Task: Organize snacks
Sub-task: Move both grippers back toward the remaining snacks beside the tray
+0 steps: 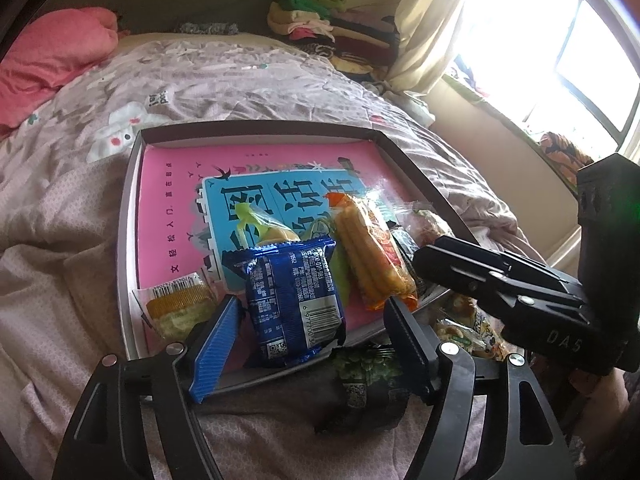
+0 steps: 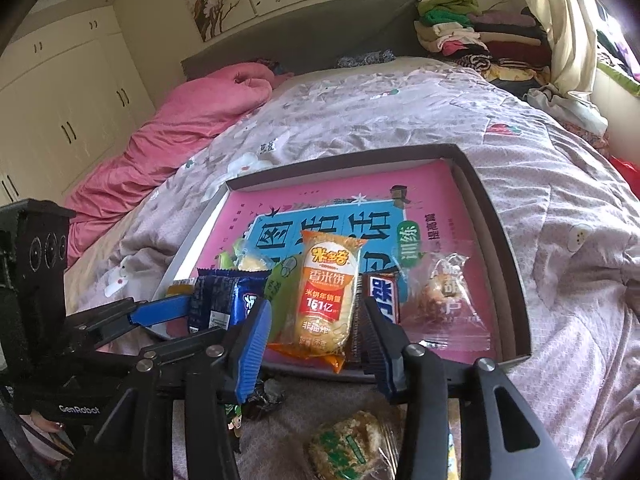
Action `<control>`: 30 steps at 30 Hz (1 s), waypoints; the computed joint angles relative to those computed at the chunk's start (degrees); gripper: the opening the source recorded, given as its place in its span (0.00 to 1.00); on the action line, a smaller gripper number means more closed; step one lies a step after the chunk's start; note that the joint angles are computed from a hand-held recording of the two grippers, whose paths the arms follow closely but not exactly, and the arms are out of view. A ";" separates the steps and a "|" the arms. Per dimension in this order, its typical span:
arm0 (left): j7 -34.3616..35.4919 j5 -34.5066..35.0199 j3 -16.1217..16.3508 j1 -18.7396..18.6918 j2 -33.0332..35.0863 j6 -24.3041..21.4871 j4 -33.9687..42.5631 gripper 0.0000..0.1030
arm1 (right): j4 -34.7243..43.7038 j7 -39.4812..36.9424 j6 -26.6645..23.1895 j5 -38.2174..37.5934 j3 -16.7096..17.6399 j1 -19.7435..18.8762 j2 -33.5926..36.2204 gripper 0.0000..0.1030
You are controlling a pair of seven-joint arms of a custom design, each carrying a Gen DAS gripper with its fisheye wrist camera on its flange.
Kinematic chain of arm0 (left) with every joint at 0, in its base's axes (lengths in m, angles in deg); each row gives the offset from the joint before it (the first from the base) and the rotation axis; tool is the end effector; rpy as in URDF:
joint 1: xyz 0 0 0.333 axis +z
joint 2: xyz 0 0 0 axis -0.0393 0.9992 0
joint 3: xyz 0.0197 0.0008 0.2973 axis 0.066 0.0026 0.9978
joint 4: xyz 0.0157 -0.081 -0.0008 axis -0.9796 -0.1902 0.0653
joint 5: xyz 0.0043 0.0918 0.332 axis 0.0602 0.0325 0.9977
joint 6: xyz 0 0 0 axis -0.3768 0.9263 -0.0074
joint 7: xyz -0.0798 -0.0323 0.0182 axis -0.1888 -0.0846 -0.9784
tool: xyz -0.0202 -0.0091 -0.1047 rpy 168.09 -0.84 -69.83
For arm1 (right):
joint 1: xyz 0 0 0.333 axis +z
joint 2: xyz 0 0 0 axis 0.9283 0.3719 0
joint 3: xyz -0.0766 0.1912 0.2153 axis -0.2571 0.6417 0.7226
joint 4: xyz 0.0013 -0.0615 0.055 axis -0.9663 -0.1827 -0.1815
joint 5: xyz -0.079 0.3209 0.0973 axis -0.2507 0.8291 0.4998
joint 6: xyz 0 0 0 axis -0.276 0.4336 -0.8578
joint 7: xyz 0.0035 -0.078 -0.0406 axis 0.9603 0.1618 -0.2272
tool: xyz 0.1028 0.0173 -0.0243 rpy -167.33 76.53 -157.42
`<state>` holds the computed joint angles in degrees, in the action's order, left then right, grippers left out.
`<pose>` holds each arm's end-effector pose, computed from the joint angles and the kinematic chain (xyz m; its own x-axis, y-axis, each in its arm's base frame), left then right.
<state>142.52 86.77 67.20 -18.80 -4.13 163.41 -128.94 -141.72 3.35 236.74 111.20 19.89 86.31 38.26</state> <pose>0.4555 -0.2813 0.4818 -0.1559 -0.9370 0.3126 -0.7725 -0.0815 -0.6298 0.4869 0.1738 0.5093 0.3867 -0.8741 -0.2939 -0.7447 -0.1080 -0.6586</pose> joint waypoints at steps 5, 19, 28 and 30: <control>-1.83 2.09 0.08 0.15 -0.42 -0.33 0.05 0.76 | -0.56 0.04 0.67 0.35 -0.19 -0.18 -0.93 0.48; -5.42 4.29 1.29 0.13 -2.77 0.83 -1.69 0.78 | -1.95 1.25 2.54 -0.02 -0.27 -0.37 -2.56 0.55; -8.09 8.65 1.42 0.25 -3.99 0.59 -1.99 0.78 | -2.12 1.06 3.34 0.41 -0.48 -0.30 -3.16 0.60; -8.86 9.88 1.38 0.35 -4.22 0.35 -1.98 0.78 | -2.32 0.99 3.58 0.40 -0.50 -0.35 -3.44 0.60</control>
